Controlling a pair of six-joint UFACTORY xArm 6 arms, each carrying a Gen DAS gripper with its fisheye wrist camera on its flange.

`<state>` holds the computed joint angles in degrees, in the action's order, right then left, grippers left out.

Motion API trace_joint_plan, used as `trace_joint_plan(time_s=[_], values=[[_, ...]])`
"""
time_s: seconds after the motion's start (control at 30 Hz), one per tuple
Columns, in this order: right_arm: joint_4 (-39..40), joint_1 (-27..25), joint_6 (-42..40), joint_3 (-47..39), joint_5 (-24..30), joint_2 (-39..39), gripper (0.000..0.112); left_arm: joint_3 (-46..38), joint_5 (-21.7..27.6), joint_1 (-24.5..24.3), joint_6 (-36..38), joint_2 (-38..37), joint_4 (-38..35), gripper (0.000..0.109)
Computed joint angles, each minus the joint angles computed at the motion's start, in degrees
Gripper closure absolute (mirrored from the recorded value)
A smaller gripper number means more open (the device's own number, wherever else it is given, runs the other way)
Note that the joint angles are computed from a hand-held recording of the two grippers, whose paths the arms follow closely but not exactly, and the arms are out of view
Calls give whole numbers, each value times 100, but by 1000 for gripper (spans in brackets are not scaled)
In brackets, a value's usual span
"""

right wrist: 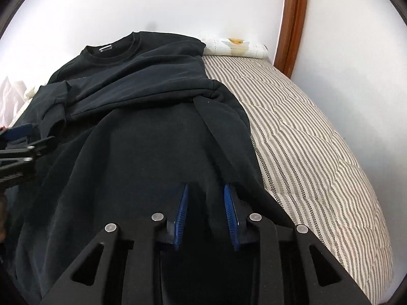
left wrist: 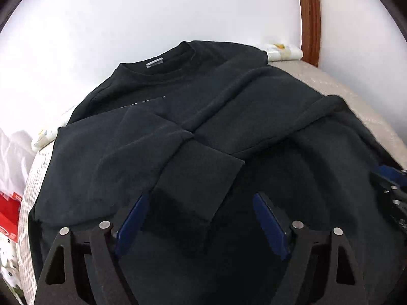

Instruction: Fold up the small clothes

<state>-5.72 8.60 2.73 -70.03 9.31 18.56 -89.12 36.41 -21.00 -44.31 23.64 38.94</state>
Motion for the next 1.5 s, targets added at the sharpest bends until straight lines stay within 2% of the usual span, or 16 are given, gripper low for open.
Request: trace_joint_plan(time_s=[0.17,0.23,0.3,0.33,0.37,0.6,0.7,0.83,0.9,0.97,1.03,1.13,1.3,1.43,1.47,1.5], values=[[-461,-21,363,-14,-3,12,84,-738,557,-116,-132,546,239,31],[-467,-23,366,-15,-4,15,84,-817,690,-120,-369,560,415,52],[-457,-25,348,-22,-2,20,83,-704,651,-46,-242,416,262,88],[-497,-29,380,-25,1,20,83,-546,417,55,62,260,-100,98],[-588,-33,460,-17,-2,14,83,-345,140,168,294,71,-451,101],[-823,-48,660,-31,14,17,83,665,-455,1041,-149,-1152,-95,101],[-920,-52,738,-37,20,17,83,905,-683,1573,-1,-1382,-439,101],[-932,-54,744,-41,23,20,83,1280,-1038,2235,1233,-1445,-2211,101],[-980,-56,786,-42,23,20,83,1442,-976,2420,1567,-1471,-2782,97],[-1034,-58,832,-40,24,18,83,1675,-1027,2615,1932,-1509,-3410,85],[-1061,-59,858,-43,26,20,83,1934,-1235,2691,2139,-1579,-3792,75],[-1039,-57,841,-41,24,20,82,2156,-1484,2734,3191,-1637,-5079,74],[-1073,-66,866,-43,18,24,82,1838,-1402,2648,4176,-1389,-6152,69],[-1085,-69,875,-39,13,22,81,1606,-1456,2554,3863,-1121,-5734,70],[-1069,-69,856,-39,11,24,81,1612,-1538,2532,3740,-1103,-5588,72],[-1056,-68,845,-40,11,24,81,1616,-1606,2517,3706,-1098,-5530,80]])
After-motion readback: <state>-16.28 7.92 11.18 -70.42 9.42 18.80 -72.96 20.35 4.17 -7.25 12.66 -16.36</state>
